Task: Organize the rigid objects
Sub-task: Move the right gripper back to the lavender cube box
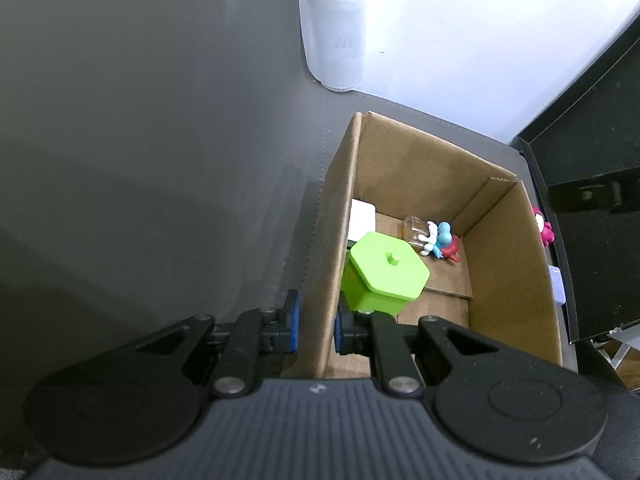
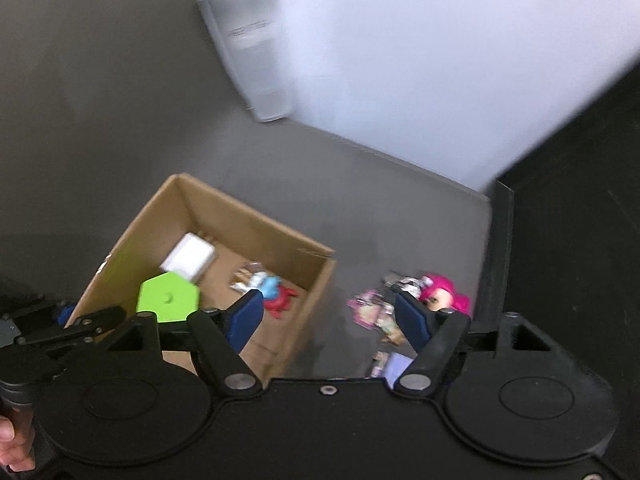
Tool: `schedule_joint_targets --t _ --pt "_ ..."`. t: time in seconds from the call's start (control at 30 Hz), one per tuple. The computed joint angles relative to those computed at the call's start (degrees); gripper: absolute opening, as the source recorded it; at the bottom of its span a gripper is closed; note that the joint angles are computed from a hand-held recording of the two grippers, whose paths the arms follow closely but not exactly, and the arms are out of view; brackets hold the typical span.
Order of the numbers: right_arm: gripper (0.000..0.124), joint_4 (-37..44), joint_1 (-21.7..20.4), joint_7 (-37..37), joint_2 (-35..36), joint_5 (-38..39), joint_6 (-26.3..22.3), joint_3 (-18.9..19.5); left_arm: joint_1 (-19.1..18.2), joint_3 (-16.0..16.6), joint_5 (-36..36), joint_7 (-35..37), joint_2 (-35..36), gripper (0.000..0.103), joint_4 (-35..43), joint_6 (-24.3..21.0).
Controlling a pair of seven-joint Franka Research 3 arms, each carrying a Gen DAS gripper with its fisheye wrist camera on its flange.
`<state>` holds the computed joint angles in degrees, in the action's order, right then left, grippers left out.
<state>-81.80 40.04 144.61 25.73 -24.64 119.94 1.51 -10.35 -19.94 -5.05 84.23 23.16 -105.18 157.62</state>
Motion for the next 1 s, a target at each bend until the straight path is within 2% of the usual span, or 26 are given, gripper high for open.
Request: schedule_joint_targets --t 0.13,0.33,0.47,0.67,0.87,1.0 --pt "0.079 -5.12 -0.49 3.53 -3.59 -0.71 -0.49 -0.28 -0.1 0.08 0.32 -0.13 -0.07 0.014 -0.21 0.31" --pt "0.083 -12.29 -2.32 7.63 -8.28 -1.97 1.62 1.04 -0.53 0.45 1.32 -0.88 -0.26 0.014 -0.7 0.96" --pt "0.091 -15.63 -3.37 10.18 -10.35 -2.96 3.52 1.84 -0.35 0.28 1.29 -1.19 -0.32 0.014 -0.7 0.84" --pt "0.094 -19.22 -4.94 12.99 -12.98 -2.97 5.82 3.04 -0.77 0.75 2.33 -1.97 -0.58 0.014 -0.95 1.22" --pt "0.096 -24.84 -6.84 16.48 -16.3 -1.06 12.31 3.96 -0.43 0.42 2.24 -2.05 -1.27 0.014 -1.77 2.03" --pt "0.096 -28.84 -7.92 19.64 -18.16 0.14 16.88 4.49 -0.5 0.54 1.86 -2.62 -1.6 0.013 -1.52 0.85"
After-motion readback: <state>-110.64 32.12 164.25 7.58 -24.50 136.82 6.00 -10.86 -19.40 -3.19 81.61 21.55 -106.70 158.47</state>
